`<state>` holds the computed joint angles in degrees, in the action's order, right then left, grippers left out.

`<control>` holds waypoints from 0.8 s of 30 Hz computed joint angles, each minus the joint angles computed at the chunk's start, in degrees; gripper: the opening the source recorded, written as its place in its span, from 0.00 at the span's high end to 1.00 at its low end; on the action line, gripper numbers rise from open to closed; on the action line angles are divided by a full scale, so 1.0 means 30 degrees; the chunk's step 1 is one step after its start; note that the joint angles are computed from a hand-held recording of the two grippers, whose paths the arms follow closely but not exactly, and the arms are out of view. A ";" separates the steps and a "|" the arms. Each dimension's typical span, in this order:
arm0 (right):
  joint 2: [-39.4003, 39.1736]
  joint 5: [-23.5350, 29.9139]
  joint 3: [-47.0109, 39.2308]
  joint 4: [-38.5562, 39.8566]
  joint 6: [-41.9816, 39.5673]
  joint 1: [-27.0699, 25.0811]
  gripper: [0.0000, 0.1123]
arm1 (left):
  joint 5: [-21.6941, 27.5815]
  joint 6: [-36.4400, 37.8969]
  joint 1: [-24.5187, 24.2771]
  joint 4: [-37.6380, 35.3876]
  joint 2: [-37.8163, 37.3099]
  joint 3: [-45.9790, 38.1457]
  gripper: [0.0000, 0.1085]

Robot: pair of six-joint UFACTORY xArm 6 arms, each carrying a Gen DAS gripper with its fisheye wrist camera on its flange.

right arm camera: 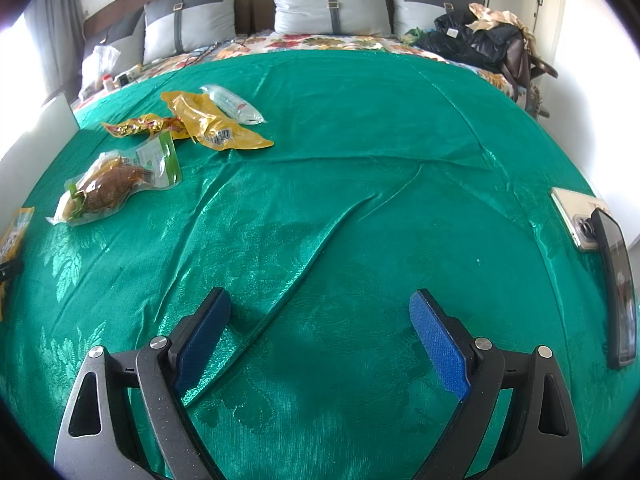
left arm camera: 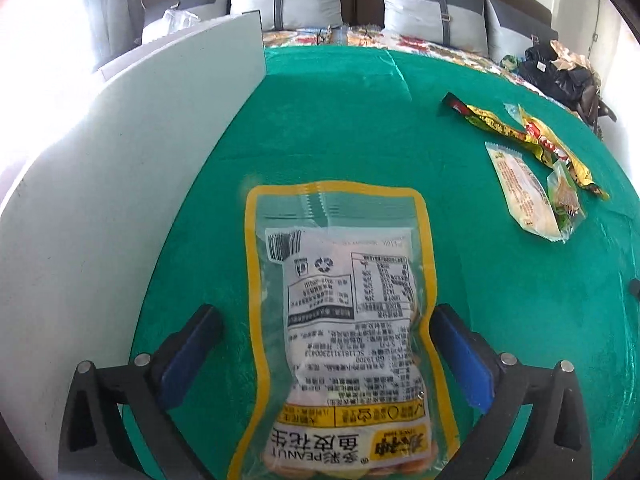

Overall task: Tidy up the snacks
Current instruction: 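Lower the open left tool around the yellow-bordered peanut bag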

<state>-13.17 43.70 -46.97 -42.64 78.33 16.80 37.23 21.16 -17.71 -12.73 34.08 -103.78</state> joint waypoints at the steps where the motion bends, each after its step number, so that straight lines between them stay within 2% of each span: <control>1: 0.0004 0.0005 -0.0010 0.0007 -0.0010 -0.0002 0.17 | -0.0251 0.0185 -0.0002 -0.0207 0.0039 0.0067 0.05; 3: -0.0001 0.0002 -0.0002 0.0012 -0.0009 -0.0001 0.17 | -0.0689 0.0447 0.0015 -0.0444 -0.0092 0.0416 0.05; 24: 0.0024 0.0097 -0.0061 0.0049 -0.0057 0.0022 0.17 | -0.0768 0.0708 0.0133 -0.0697 -0.0183 0.0588 0.05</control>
